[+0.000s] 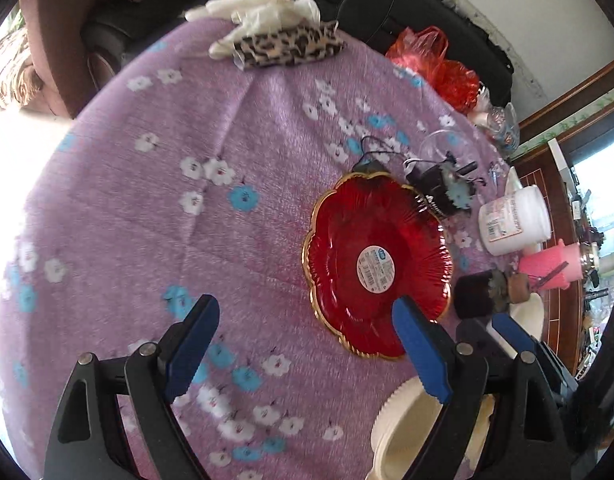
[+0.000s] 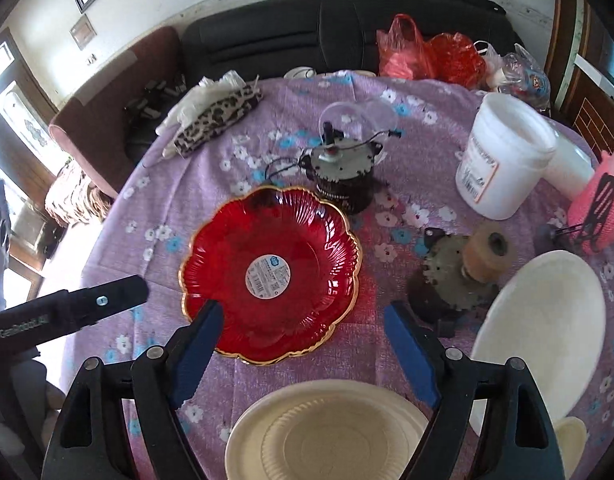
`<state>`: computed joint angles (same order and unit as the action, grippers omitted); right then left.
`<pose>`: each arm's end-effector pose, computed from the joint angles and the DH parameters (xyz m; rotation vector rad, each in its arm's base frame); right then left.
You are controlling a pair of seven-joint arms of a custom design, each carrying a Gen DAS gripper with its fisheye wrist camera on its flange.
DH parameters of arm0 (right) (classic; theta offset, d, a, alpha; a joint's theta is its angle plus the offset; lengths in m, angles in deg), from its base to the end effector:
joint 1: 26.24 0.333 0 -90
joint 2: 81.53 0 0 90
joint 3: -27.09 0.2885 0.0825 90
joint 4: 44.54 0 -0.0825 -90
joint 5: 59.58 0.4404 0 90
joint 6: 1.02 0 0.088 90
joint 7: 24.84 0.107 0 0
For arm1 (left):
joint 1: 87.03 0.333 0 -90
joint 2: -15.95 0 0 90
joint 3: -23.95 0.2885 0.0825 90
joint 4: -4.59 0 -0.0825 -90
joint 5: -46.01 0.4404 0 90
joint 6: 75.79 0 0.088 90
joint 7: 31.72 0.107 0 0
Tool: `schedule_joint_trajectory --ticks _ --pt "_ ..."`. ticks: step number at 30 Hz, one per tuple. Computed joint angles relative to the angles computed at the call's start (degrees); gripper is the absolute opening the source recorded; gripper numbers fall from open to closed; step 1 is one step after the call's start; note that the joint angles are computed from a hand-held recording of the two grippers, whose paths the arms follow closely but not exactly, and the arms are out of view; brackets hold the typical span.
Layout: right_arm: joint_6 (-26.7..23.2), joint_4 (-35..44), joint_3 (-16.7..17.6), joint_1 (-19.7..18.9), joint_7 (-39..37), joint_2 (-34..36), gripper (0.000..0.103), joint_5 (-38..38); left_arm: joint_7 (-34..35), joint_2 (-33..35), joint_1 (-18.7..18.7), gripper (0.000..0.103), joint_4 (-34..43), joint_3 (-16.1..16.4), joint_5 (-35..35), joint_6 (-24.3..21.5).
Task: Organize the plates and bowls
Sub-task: 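Move both grippers to the red flower-shaped plate and grip its rim, then lift the red plate off the table with both grippers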
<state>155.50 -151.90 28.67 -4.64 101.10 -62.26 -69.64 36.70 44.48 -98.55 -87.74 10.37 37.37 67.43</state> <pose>0.6459 0.2826 0.3323 -1.7924 1.9501 -0.3211 0.6908 -0.2990 0.3352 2.2227 -2.0267 0.6901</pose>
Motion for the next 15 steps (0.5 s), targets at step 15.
schedule_joint_trajectory --ticks 15 --pt "-8.0 12.9 -2.1 2.9 -1.2 11.8 0.086 -4.0 -1.4 14.3 -2.1 0.089 17.2 0.6 2.6 -6.8"
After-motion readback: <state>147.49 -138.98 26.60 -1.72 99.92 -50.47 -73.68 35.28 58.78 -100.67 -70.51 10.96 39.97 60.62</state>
